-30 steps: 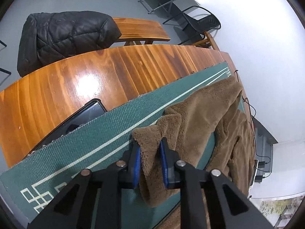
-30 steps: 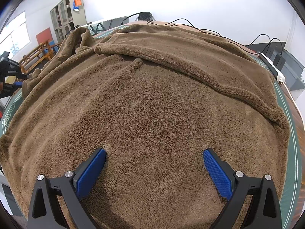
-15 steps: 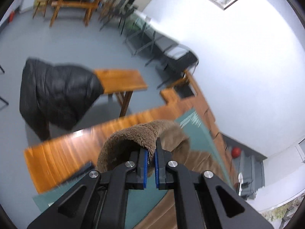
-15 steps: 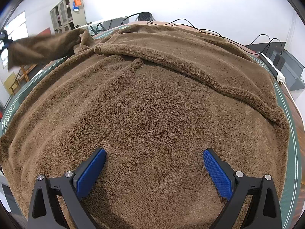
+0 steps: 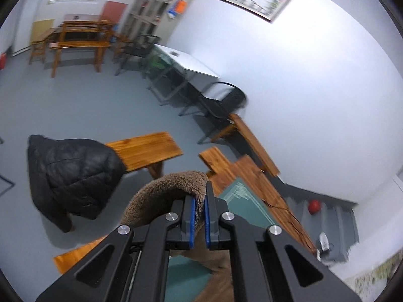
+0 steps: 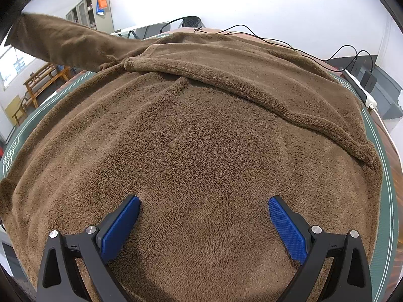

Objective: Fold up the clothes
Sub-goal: 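Lift the sleeve cuff with the left gripper and carry it across the body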

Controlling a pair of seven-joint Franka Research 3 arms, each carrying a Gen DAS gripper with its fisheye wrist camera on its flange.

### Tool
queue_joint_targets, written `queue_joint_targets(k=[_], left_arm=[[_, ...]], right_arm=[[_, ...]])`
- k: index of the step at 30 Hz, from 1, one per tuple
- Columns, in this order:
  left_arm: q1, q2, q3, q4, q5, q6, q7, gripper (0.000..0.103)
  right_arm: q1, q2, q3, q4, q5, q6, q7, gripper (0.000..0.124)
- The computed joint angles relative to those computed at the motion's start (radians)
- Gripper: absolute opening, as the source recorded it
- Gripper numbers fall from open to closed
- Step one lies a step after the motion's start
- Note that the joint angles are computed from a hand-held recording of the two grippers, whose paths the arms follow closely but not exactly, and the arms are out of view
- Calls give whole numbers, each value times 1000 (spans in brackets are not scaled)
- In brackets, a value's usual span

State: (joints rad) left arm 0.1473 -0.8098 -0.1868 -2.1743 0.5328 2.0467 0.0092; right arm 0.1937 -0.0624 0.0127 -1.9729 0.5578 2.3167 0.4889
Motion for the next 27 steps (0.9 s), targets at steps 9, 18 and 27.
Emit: queue_joint_targets(k=[9, 18, 27], left_arm=[[-123, 350, 6, 175, -95, 322, 120, 6], [-279, 868, -6, 610, -335, 406, 489, 6], [-352, 1352, -36, 1170, -489, 208, 668, 6]], right_arm=[[-1, 2, 0, 4, 1, -1, -1, 103], [-2, 2, -1, 3, 3, -2, -4, 103], [-3, 0, -1, 1, 4, -2, -5, 103]])
